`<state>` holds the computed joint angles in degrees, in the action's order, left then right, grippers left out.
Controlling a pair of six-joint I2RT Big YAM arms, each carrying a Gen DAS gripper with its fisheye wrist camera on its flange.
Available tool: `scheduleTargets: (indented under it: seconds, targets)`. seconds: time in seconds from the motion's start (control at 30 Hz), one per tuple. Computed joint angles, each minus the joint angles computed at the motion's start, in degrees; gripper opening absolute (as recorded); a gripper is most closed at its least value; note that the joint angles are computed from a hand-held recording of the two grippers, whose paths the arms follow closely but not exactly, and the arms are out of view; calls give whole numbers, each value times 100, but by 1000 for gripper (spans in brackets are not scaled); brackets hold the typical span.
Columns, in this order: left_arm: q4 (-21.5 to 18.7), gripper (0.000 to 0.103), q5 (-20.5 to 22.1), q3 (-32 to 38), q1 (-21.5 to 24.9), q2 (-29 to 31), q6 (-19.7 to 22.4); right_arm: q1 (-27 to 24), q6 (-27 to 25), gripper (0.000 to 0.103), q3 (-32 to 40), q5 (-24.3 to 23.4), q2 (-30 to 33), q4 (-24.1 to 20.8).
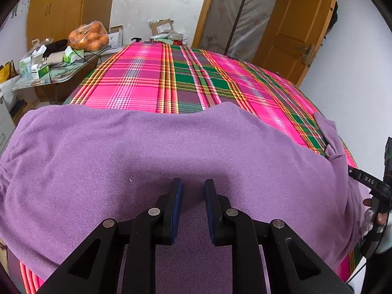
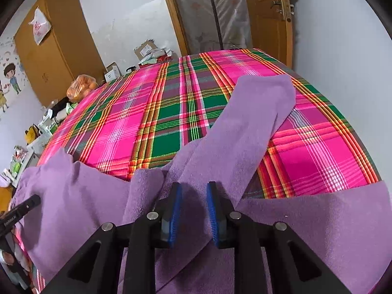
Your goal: Fold clothes
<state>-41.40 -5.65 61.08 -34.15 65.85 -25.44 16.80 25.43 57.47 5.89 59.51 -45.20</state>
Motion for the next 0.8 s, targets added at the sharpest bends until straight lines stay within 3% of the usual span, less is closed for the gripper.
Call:
scheduleTargets:
  seconds: [0.2,0.8]
  targets:
    - [25,19,24,0,7,13,-14,-279,297,22,-171,-554,-134,228]
    - [235,19,355,-101,159,-34,-212,-201,179,24,232,-75,93,-188]
